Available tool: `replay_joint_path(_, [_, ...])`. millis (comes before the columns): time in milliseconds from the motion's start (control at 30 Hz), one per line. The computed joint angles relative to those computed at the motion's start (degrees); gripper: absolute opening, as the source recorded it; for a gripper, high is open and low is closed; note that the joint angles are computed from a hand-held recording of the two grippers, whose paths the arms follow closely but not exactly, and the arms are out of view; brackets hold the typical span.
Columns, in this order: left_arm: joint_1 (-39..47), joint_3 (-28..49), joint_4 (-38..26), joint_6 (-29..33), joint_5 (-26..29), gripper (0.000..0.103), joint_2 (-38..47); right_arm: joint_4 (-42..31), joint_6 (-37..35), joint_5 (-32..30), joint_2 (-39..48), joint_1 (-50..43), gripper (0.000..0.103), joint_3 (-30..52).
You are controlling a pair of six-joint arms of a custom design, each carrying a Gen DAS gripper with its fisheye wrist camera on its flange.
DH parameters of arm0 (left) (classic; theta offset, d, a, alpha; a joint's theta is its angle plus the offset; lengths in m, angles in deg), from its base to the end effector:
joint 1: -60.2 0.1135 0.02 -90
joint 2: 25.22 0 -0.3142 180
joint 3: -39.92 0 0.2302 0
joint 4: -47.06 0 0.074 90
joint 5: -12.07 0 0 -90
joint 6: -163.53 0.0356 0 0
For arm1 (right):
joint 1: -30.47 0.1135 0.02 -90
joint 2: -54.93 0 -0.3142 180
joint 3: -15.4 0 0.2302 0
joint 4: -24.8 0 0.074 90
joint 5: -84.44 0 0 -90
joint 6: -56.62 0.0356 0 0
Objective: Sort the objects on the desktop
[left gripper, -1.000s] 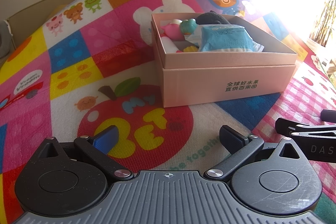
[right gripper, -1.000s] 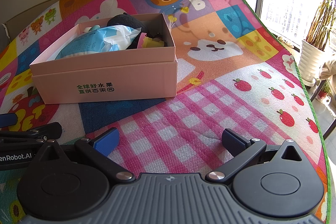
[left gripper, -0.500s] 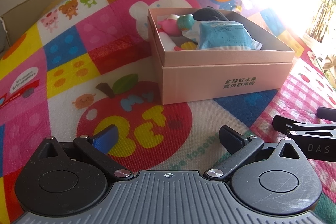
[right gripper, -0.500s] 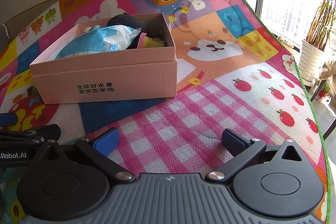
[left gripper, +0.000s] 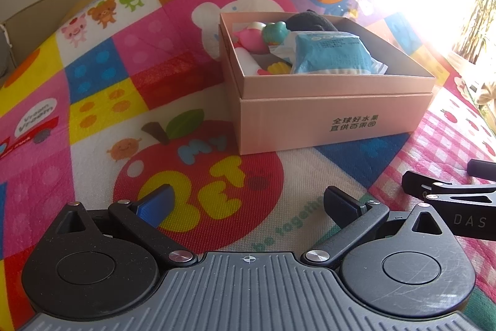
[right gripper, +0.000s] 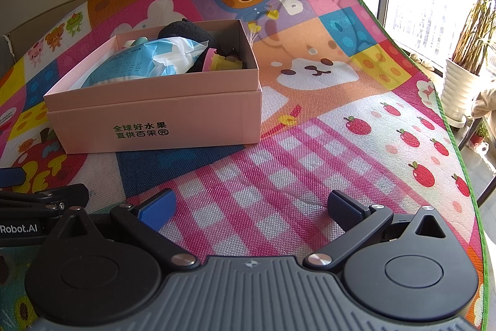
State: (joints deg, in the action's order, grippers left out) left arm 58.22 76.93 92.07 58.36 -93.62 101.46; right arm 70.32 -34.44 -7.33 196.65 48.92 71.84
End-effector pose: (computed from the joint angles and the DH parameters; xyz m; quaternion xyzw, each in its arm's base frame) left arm 0.2862 -0.0003 0.0592 -0.1572 0.9020 0.0676 0.3963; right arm 0.3505 0.1181 0.0086 -0.1599 0.8911 0.0780 0.4175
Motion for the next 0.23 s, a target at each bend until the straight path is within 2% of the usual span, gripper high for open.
replay_joint_path(233, [-0.1,0.0,0.0,-0.1,-0.1,0.103,0.0,0.0,0.1,0.2,0.1,0.2,0.103,0.1])
